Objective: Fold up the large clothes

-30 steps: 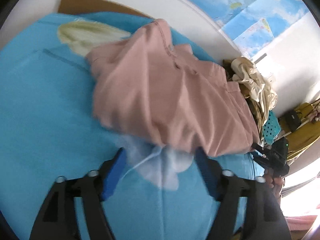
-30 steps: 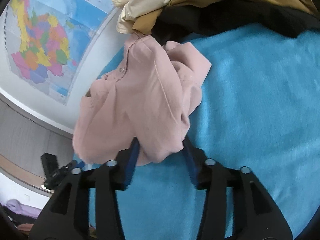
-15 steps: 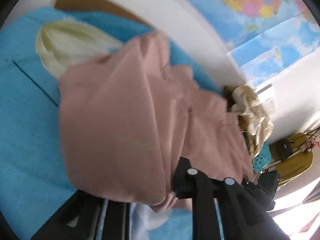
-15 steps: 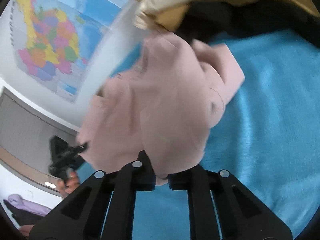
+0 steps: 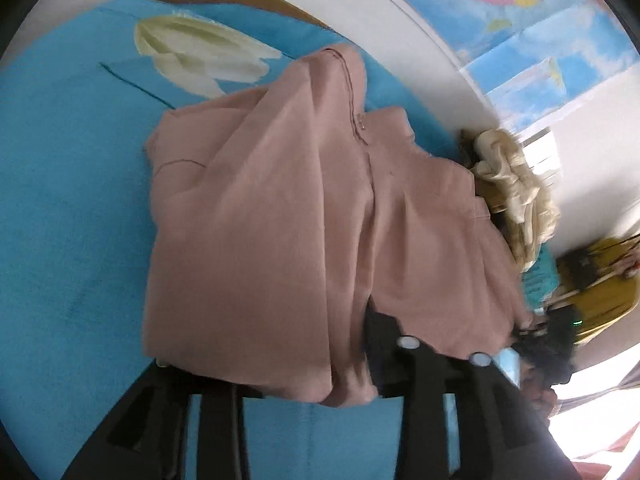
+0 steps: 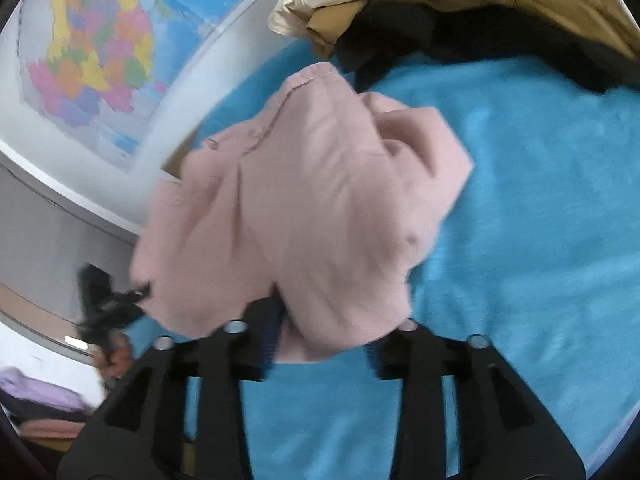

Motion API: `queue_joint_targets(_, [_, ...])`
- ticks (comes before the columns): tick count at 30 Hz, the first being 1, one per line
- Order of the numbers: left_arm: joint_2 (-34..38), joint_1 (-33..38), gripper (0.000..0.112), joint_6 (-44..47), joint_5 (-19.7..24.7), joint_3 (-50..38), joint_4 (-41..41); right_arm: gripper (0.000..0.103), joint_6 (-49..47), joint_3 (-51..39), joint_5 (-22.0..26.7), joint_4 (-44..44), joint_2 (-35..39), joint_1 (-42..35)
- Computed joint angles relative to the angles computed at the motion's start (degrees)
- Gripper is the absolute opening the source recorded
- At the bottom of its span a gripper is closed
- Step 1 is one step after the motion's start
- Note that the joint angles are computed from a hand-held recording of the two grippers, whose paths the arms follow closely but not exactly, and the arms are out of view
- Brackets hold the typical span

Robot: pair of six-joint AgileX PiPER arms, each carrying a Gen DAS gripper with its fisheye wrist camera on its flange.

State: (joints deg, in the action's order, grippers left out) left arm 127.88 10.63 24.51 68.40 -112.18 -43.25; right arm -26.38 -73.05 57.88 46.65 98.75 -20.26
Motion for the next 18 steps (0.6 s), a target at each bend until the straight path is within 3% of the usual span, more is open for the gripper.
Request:
queue_joint_targets(2, [-3.4,-0.5,0.039,0.9,-2.2,2.2,3.2,0.062,2.2,-0.3,-2.1,-4.3,-2.3,0.4])
queue_joint_targets(3, [-5.1,-0.8,0.040,1.6,-3.5,3.3,4.5,0.076,4.3,0.0,-4.8,-8.0,-4.1,1.2])
queue_joint_targets(4, [-8.4,-1.2,0.042,4.5,-6.1,5.9,6.4,0.080,7.4,0.4,-8.4,-13.3,-6.6,2.1])
queue_joint_targets(7, [-14.4,-2.0,0.058,11.7,-11.5,9.7,8.2,0.080,7.5,-1.2,-10.5,-15.7,-8.8,2.5])
queue_joint_targets(8, [-16.3,-2.8,0.074,12.5,-15.2,10.8,9.6,0.080,6.1,-1.7,-11.0,-15.6,-8.7,2.9])
queue_joint_targets(11, [-16.3,-4.1,0.080,10.8,-19.5,7.8,12.3,0.075,7.8,-5.8,-14.2,-22.5,-5.9,8.7])
queue_joint_targets(13, [-13.6,-5.2,0.081,10.7,-17.6,2.8,13.1,0.071,8.5,-10.0,-15.0,-25.8,-1.8,12.6])
queue_joint_targets(15, [-8.3,-9.4,0.081,5.6,-16.3,-4.8,20.6,0.068,9.1,-14.8,-13.7,-28.1,2.9,15.2])
queue_joint_targets(18, [3.1,-13.4,0.081,-1.2,-7.9,-22.0,29.9,0.065,16.3,-21.7,-12.9,-38.5,9.1,20.0])
